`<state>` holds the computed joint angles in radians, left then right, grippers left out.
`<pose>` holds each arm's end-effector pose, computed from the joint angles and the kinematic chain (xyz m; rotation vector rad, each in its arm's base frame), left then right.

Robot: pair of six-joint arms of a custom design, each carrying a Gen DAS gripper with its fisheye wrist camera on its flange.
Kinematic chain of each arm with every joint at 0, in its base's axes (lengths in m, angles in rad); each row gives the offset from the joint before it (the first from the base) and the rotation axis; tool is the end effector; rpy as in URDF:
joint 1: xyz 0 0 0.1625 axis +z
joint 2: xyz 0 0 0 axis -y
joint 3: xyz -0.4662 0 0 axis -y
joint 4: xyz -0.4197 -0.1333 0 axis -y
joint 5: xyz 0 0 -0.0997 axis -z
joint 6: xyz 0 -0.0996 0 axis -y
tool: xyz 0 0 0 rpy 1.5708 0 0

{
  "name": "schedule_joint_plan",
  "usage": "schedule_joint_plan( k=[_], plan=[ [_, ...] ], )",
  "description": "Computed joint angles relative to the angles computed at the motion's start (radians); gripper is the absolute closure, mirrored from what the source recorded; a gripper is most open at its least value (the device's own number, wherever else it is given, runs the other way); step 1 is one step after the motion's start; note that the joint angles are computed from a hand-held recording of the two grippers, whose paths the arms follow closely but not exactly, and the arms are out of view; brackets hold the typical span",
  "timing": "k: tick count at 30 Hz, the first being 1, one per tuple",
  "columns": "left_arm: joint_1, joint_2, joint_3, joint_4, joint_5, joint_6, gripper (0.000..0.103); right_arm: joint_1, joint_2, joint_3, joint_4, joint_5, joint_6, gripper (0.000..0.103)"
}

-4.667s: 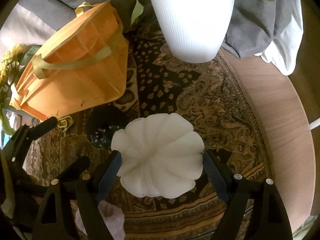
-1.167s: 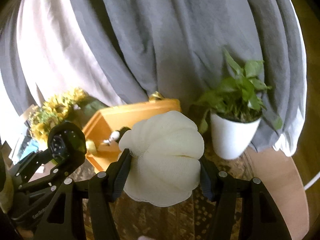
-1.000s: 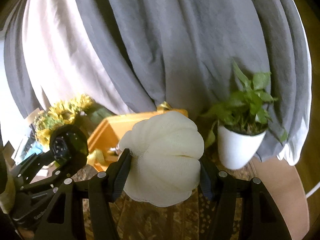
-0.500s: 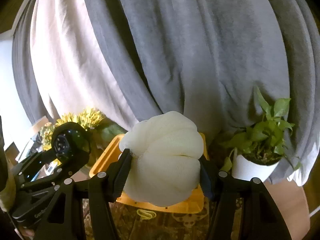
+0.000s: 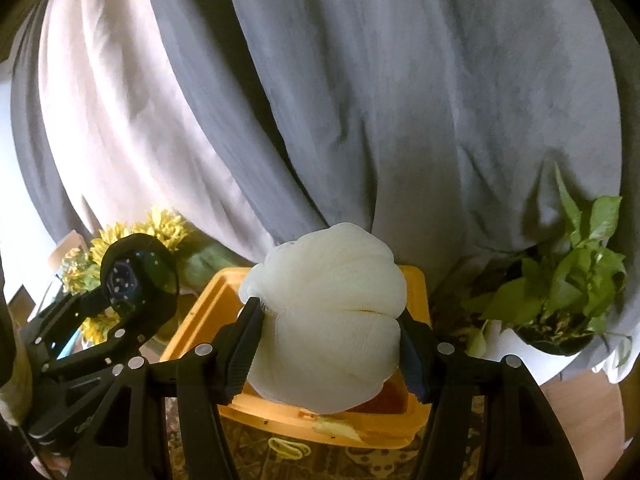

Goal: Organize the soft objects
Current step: 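Lift the pumpkin plush with the right tool and carry it over the crate, then open the right tool to drop the pumpkin plush into the crate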

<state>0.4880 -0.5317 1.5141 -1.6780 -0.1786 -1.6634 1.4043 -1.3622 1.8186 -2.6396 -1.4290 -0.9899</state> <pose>-0.4967 -0.5255 -0.0381 0.1530 1.8532 -1.2599 0.0440 -0.6275 0.4103 1.1776 -2.5398 0.8496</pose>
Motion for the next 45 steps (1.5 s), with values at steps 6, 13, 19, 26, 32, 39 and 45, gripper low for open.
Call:
schedule_joint_plan(
  k=[6,13,19,26,32,39,45],
  plan=[
    [0.042,0.011,0.033,-0.287,-0.042,0.243,0.044,0.014,0.045,-0.024,-0.011,-0.053,-0.005,0.041],
    [0.094,0.029,0.037,-0.536,-0.133,0.489,0.044,0.035,0.123,-0.089,0.026,-0.134,0.004,0.041],
    [0.132,0.041,0.032,-0.642,-0.215,0.637,0.044,0.045,0.188,-0.15,0.091,-0.214,0.013,0.041],
    [0.186,0.053,0.0,-0.646,-0.327,0.706,0.044,0.054,0.248,-0.203,0.159,-0.295,0.028,0.052],
    [0.214,0.058,-0.02,-0.632,-0.402,0.734,0.035,0.07,0.26,-0.192,0.091,-0.329,0.0,0.053],
    [0.2,0.056,-0.015,-0.642,-0.39,0.711,0.017,0.062,0.236,-0.199,0.116,-0.305,0.031,0.052],
    [0.162,0.057,-0.025,-0.525,-0.301,0.574,0.017,0.056,0.216,-0.187,0.116,-0.29,0.039,0.051]
  ],
)
